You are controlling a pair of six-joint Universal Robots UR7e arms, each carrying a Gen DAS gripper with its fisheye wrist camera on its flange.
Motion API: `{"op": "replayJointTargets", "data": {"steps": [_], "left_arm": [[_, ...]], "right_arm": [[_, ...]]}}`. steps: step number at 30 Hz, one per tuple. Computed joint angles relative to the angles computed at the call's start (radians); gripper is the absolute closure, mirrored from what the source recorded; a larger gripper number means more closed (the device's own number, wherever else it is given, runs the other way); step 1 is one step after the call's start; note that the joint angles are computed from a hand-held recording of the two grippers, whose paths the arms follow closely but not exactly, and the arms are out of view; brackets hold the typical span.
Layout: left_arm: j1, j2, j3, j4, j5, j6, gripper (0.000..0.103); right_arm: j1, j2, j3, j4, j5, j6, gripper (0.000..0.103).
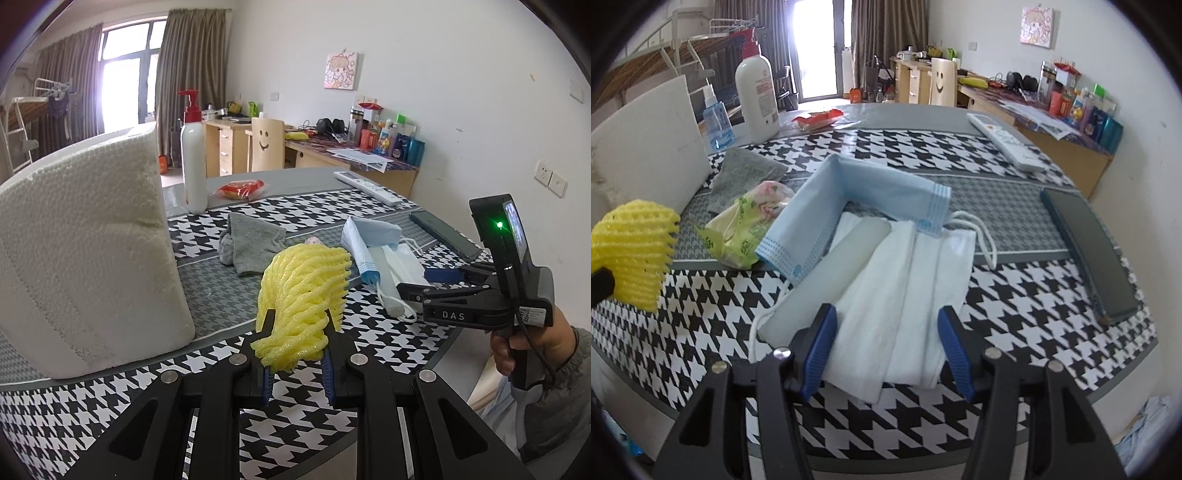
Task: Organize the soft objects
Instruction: 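Grasp the white face masks with the right gripper while the left holds the net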
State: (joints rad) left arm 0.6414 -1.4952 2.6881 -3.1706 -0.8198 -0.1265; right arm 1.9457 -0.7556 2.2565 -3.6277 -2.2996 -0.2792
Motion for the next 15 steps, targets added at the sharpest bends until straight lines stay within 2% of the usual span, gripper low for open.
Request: {"op": "replayJointTargets", "data": {"steps": [4,7,9,11,15], "left_arm": [[0.0,-0.011,0.009,-0.005,-0.01,-0.002,0.081],[-0.006,-0.024,0.017,-0.01,-0.014,-0.002,0.081],[-0.011,-0.029,0.02,-0.009,-0.014,-0.005,0.081],[-0.016,-0.04,0.023,0.0,-0.01,-0.008,0.081],[-0.04,-0.071,0.036,0.021,0.009,-0.02,0.081]], "right_arm": [[0.001,0.0,-0.005,0.017,-0.002,-0.003,0.044],[0.007,-0.008,-0.006,0.046,0.008,-0.007,0.057],[0.013,-0.013,-0.007,0.066,0.006,-0.001,0.079],[0.016,-0.019,-0.005,0.08,0.007,0.003,0.092],[0.011,-0.036,0.011,0.067,0.033,0.006,0.095]]}}
